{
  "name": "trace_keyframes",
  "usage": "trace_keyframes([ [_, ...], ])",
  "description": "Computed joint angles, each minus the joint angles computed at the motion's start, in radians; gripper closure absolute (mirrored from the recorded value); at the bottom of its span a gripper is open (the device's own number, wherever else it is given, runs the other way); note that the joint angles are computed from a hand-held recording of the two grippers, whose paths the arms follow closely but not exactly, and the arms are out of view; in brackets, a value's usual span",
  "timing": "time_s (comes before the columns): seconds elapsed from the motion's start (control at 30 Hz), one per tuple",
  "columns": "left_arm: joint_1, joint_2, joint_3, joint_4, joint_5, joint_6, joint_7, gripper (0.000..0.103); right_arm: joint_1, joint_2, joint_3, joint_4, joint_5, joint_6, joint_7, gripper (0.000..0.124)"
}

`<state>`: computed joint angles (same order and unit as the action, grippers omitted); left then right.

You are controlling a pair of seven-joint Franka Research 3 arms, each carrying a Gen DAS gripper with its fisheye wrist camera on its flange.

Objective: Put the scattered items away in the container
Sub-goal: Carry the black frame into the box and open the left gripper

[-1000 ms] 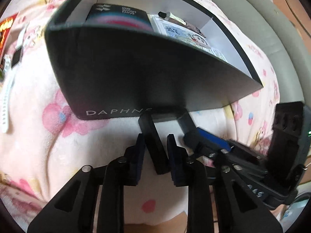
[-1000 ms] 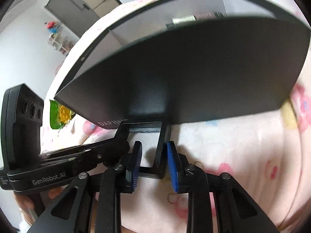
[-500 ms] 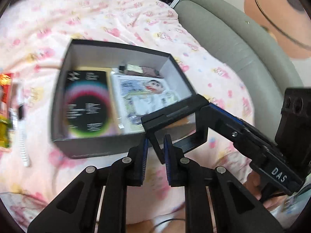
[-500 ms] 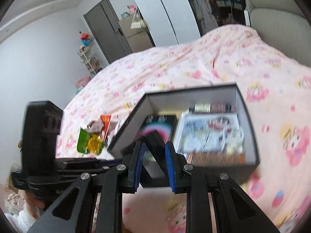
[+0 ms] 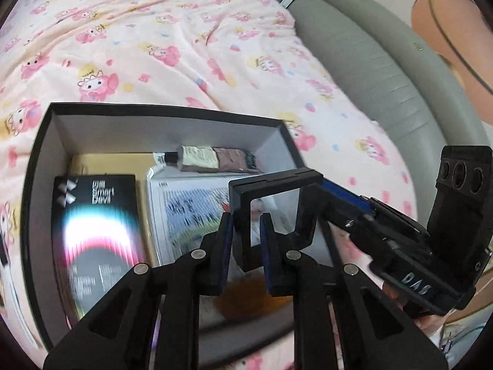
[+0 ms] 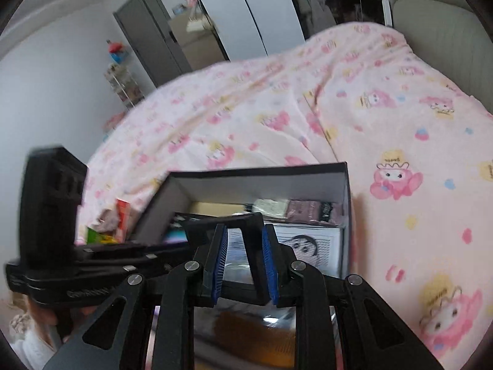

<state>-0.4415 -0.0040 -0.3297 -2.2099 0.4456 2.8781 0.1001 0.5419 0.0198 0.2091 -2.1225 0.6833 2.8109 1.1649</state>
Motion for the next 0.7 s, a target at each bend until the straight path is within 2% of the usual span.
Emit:
trace_keyframes([
  [0.1, 0.009, 0.049, 0.005, 0.012, -0.107, -0.001, 0.114, 0.088, -0.004, 0.068, -0.008, 0.038, -0.093, -0.023, 0.086, 0.104],
  [0.23, 0.026, 0.099, -0.015, 0.024, -0.301, -0.008, 0.287, 0.088, -0.016, 0.112, -0.006, 0.058, -0.097, -0.049, 0.147, 0.104],
  [0.3, 0.021, 0.109, -0.011, 0.033, -0.316, -0.023, 0.309, 0.088, -0.016, 0.121, -0.007, 0.065, -0.135, -0.057, 0.172, 0.104],
  [0.4, 0.015, 0.116, -0.002, 0.056, -0.321, -0.055, 0.302, 0.088, -0.026, 0.111, 0.002, 0.059, -0.113, -0.045, 0.166, 0.104],
  [0.5, 0.017, 0.117, -0.002, 0.084, -0.36, -0.134, 0.3, 0.088, -0.028, 0.088, -0.001, 0.035, -0.119, -0.016, 0.169, 0.104],
  [0.57, 0.019, 0.108, -0.01, 0.079, -0.392, -0.141, 0.332, 0.088, -0.018, 0.04, -0.019, -0.018, -0.215, 0.034, 0.24, 0.104],
  [0.63, 0.021, 0.104, -0.024, 0.077, -0.449, -0.155, 0.401, 0.088, -0.021, -0.019, -0.024, -0.088, -0.264, 0.115, 0.26, 0.104],
  [0.7, 0.01, 0.107, -0.019, 0.081, -0.436, -0.162, 0.401, 0.087, -0.036, -0.055, -0.032, -0.128, -0.316, 0.154, 0.326, 0.104],
])
